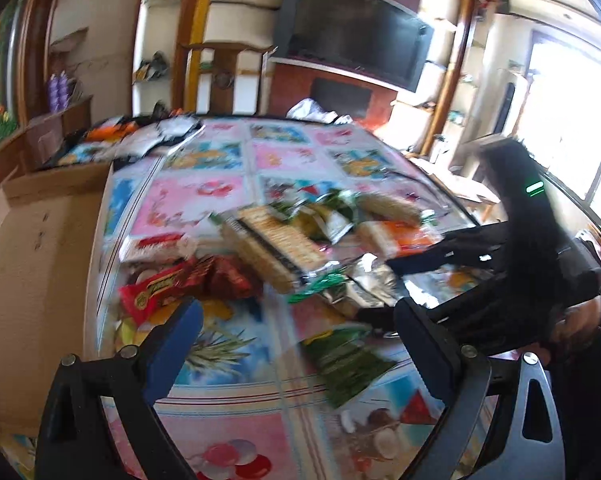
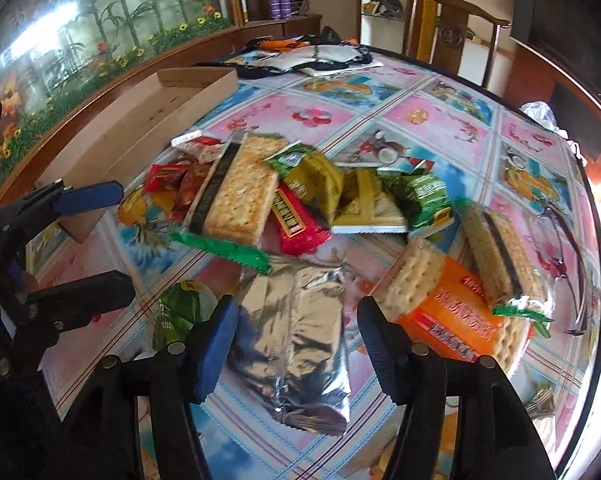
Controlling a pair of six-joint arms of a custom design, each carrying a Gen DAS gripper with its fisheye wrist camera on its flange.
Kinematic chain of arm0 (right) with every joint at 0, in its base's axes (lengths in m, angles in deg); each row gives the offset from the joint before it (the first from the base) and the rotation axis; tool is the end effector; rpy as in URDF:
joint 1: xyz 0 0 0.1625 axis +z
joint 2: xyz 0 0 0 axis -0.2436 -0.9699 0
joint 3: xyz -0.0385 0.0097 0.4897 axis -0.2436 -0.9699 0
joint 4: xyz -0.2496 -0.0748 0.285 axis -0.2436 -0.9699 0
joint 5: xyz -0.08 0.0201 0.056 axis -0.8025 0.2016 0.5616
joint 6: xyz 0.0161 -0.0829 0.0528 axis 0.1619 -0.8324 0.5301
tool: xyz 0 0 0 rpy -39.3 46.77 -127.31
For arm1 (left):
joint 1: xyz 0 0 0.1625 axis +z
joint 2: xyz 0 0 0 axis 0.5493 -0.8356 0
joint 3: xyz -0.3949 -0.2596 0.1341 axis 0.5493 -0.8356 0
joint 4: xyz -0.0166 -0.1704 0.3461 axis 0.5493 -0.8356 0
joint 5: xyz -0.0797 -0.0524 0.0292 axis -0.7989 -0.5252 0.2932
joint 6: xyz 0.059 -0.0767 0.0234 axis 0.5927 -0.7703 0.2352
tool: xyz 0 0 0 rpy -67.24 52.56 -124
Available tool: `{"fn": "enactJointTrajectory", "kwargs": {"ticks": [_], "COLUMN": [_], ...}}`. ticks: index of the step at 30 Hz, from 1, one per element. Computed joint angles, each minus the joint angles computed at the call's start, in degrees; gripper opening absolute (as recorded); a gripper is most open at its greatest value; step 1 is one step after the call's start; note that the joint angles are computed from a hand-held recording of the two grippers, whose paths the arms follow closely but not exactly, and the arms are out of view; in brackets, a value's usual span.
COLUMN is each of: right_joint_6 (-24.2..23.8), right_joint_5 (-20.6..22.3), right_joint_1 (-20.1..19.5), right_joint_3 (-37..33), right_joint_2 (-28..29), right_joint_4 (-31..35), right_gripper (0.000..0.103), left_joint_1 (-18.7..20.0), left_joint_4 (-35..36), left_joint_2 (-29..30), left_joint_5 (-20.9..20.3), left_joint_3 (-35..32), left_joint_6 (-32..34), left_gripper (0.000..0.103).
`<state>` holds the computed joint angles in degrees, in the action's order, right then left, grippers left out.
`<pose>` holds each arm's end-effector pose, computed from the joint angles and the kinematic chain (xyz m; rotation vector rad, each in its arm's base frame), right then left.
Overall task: Organize snacks
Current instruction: 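Grasp the silver foil bag with the right tool while the left grasps the green pea bag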
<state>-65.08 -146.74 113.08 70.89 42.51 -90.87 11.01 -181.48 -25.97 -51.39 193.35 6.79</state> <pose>0.2045 -0.6255 0.1048 1.4293 -2.3970 0.1021 -0.1757 -0.4689 0.1289 0.3890 2.3221 -1.1215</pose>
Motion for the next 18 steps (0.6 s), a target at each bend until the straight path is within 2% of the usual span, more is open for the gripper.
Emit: {"fn": "enactJointTrajectory", "kwargs": {"ticks": [3, 9, 13, 16, 18], "right_joint_6": [-1.5, -1.9, -0.7, 1.0, 3.3], "right_joint_5": [-4.3, -2.7, -1.5, -0.3, 2.5], "right_joint_1": [0.8, 0.3, -0.1, -0.7, -1.5], "right_joint_3": [0.9, 1.8, 1.5, 0.9, 0.2], "right_joint_2": [1.7, 0.9, 0.3, -0.4, -1.5], "right_joint_4": [-2.9, -4.0, -4.4, -5.2, -4.6], "right_gripper": [0.067, 0.064, 0.064, 0.064, 0.064], "left_joint_1": [-0.2, 0.6, 3.5, 2.7, 2.7], "left_joint_4": [-0.5, 4.2, 10.5, 12.4, 14.2], "left_joint_2": [0.0, -1.0, -4.4, -4.1, -3.9], "left_joint_5": [-3.9, -6.1, -12.3, -9.3, -9.5], "left_joint_3": [0.4, -0.1, -0.5, -0.6, -1.2], "left_joint_6": [2.1, -0.4, -6.9, -7.7, -7.5], "left_gripper": [0.096, 0.096, 0.096, 0.094, 0.081]}}
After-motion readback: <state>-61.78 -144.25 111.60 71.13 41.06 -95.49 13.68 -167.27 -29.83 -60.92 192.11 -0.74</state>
